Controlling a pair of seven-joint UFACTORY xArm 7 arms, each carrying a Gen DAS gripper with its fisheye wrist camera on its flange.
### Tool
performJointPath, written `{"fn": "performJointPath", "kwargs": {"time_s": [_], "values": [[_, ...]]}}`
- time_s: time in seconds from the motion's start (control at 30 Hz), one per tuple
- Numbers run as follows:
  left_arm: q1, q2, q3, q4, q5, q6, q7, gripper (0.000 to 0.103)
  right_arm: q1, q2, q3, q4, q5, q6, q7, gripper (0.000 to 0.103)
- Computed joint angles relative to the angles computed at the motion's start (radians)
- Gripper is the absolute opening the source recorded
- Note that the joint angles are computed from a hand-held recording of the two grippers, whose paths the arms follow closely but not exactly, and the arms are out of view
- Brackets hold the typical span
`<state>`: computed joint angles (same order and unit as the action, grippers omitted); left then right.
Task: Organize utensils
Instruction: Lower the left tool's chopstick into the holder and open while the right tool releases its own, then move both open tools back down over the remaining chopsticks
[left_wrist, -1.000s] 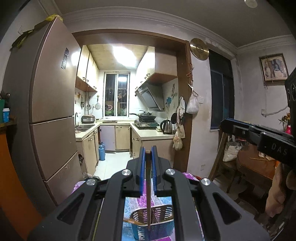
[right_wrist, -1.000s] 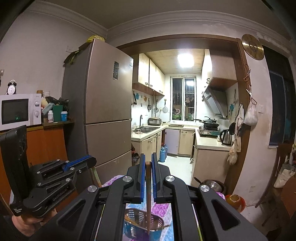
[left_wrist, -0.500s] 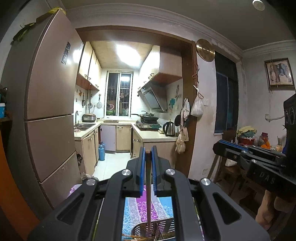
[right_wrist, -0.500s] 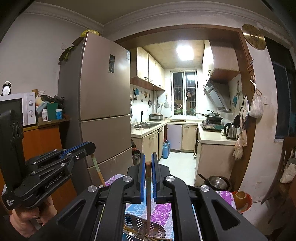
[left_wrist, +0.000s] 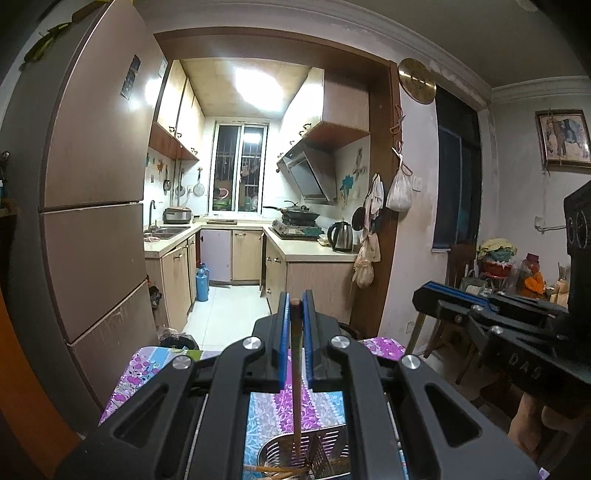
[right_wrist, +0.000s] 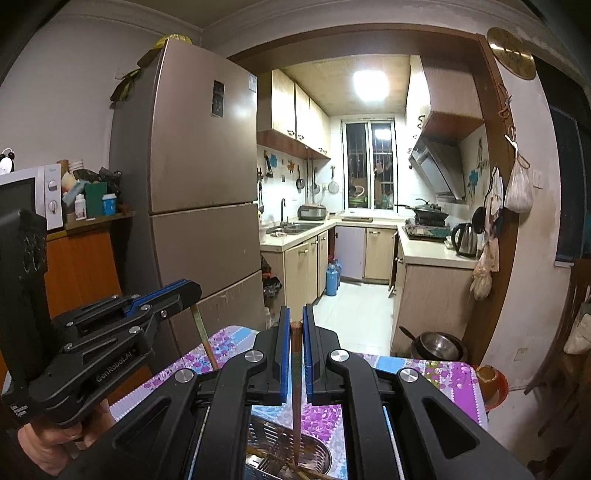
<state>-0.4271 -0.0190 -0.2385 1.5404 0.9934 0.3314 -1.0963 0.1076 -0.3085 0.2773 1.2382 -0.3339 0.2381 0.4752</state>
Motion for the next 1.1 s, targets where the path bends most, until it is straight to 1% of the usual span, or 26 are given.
{"fn": "performJointPath", "kwargs": {"time_s": [0.2, 0.27, 0.37, 0.43, 0.47, 0.5, 0.57, 0.63, 0.67, 0.73, 0.77, 0.8, 0.87, 0.9, 0.93, 0.97, 1.0, 1.03, 1.1], "values": [[0.002, 0.007, 0.009, -0.009, -0.009, -0.004, -0.002, 0.005, -0.001, 0.017, 0.001, -0.008, -0.009, -0.008, 0.012, 0.008], [0.001, 0.013, 0.011, -0.005, -0.026, -0.003, 0.015, 0.005, -0.004, 0.017, 0.003, -0.011, -0.017, -0.013, 0.021, 0.008], [-0.002, 0.013, 0.014, -0.009, -0.032, -0.003, 0.017, 0.006, 0.004, 0.018, -0.003, -0.009, -0.012, -0.007, 0.011, 0.008], [-0.004, 0.012, 0.013, -0.006, -0.034, 0.002, 0.017, 0.006, 0.003, 0.011, -0.003, -0.013, -0.015, -0.007, 0.015, 0.013], [-0.005, 0.014, 0.013, -0.003, -0.034, 0.003, 0.019, 0.006, -0.001, 0.005, -0.001, -0.016, -0.018, -0.008, 0.02, 0.019], [-0.008, 0.025, 0.01, 0.016, -0.036, 0.014, 0.025, 0.006, -0.005, -0.003, 0.003, -0.019, -0.022, -0.008, 0.026, 0.023], [-0.013, 0.013, 0.013, 0.007, -0.025, 0.017, 0.013, 0.01, -0.012, -0.022, 0.01, -0.025, -0.026, -0.002, 0.035, 0.024], [-0.011, -0.019, 0.009, -0.018, -0.003, 0.022, -0.018, 0.024, -0.014, -0.058, 0.012, -0.041, -0.023, 0.01, 0.038, 0.024], [-0.006, -0.037, 0.002, -0.033, 0.001, 0.022, -0.028, 0.025, -0.01, -0.08, 0.011, -0.053, -0.015, 0.017, 0.035, 0.024], [0.013, -0.099, -0.015, -0.093, 0.005, 0.003, -0.048, 0.026, 0.016, -0.167, 0.0, -0.114, 0.016, 0.021, 0.021, 0.024], [0.025, -0.15, -0.027, -0.145, 0.016, -0.012, -0.062, 0.032, 0.026, -0.21, -0.001, -0.149, 0.032, 0.022, 0.013, 0.025], [0.036, -0.211, -0.038, -0.207, 0.03, -0.027, -0.077, 0.035, 0.034, -0.282, 0.006, -0.212, 0.048, 0.021, 0.018, 0.025], [0.055, -0.326, -0.056, -0.33, 0.041, -0.061, -0.101, 0.046, 0.076, -0.438, 0.021, -0.368, 0.094, 0.009, 0.028, 0.028], [0.05, -0.391, -0.056, -0.404, 0.027, -0.076, -0.093, 0.046, 0.085, -0.511, 0.044, -0.438, 0.111, 0.014, 0.041, 0.029], [0.045, -0.432, -0.056, -0.454, 0.01, -0.087, -0.08, 0.046, 0.111, -0.591, 0.071, -0.519, 0.133, 0.028, 0.059, 0.029], [0.035, -0.5, -0.055, -0.535, -0.004, -0.102, -0.071, 0.046, 0.122, -0.647, 0.099, -0.573, 0.151, 0.043, 0.08, 0.029], [0.028, -0.553, -0.06, -0.597, -0.02, -0.099, -0.061, 0.046, 0.154, -0.724, 0.143, -0.652, 0.18, 0.073, 0.122, 0.029], [-0.004, -0.618, -0.047, -0.678, -0.055, -0.098, -0.041, 0.046, 0.178, -0.779, 0.184, -0.705, 0.202, 0.104, 0.165, 0.029], [-0.044, -0.697, -0.034, -0.782, -0.113, -0.089, -0.017, 0.046, 0.233, -0.864, 0.269, -0.79, 0.241, 0.167, 0.265, 0.029]]}}
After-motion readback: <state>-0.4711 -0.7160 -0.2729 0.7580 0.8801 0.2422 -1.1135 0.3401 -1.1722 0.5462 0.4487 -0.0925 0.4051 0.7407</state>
